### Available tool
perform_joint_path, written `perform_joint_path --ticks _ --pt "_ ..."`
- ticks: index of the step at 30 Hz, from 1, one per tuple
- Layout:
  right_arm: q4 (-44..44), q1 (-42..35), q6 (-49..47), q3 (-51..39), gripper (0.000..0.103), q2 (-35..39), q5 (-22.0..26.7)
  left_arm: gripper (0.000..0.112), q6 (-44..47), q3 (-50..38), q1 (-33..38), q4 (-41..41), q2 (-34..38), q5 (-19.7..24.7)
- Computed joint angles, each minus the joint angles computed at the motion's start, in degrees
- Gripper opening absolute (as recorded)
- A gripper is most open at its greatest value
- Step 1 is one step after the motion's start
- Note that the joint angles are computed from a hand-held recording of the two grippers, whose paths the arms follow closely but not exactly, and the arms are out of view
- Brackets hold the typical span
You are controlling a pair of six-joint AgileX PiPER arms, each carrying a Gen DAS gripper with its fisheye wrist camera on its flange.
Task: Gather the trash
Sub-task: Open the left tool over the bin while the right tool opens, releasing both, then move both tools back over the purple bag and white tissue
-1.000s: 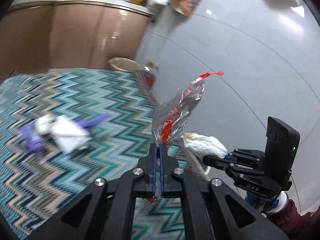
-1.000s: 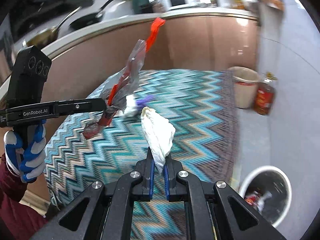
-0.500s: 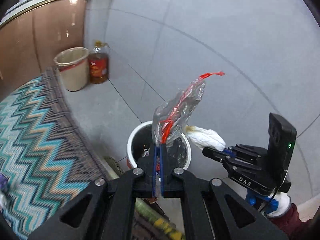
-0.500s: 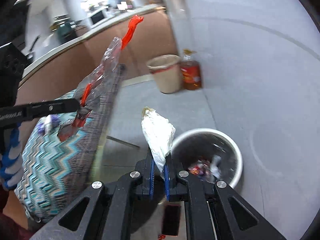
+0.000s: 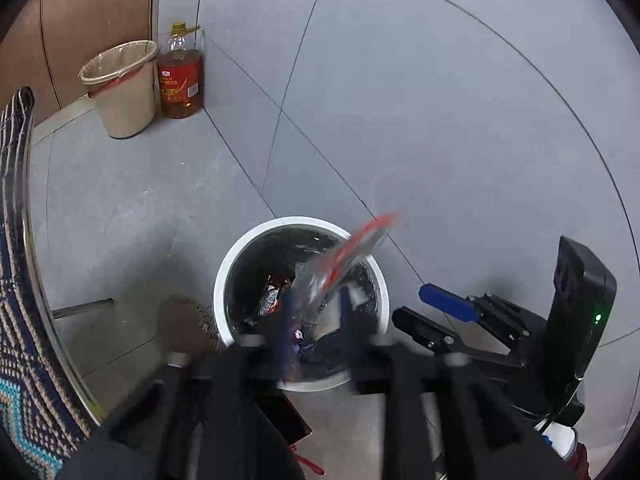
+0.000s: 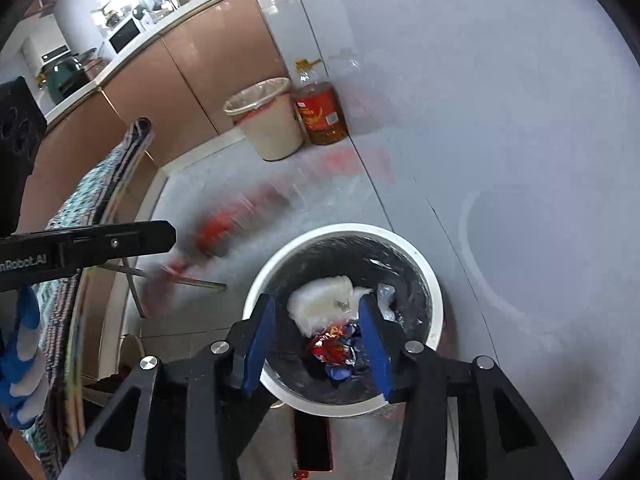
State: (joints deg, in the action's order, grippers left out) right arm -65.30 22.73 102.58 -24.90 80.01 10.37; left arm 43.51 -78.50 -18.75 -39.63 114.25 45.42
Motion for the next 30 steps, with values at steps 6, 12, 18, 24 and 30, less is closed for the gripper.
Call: perform_joint_path --ticks 6,12,18,24,30 --pt "0.54 -0.58 0.45 1.43 0.042 -1.46 -0.72 0.043 1.29 0.70 1.89 -1.90 -1.37 0.41" --pt "9.11 5.42 -5.48 -0.69 0.042 -5.58 5.44 0.043 5.49 12.24 3.82 -1.35 -13.77 -7.93" --pt "11.62 16.59 -5.05 -5.60 0.043 -9.94 16.72 0.043 10.26 22.36 8.62 -0.28 -26.86 -13.49" --pt "10.64 29.66 -2.47 -13.06 0.045 -10.79 29.08 0.043 16.91 27.92 16.79 -2.25 -36.34 -11.03" --pt "9.11 39.36 -2.76 -22.25 0.048 -7.69 38.07 0.043 28.14 31.43 30.25 -7.82 -43.98 -3.70"
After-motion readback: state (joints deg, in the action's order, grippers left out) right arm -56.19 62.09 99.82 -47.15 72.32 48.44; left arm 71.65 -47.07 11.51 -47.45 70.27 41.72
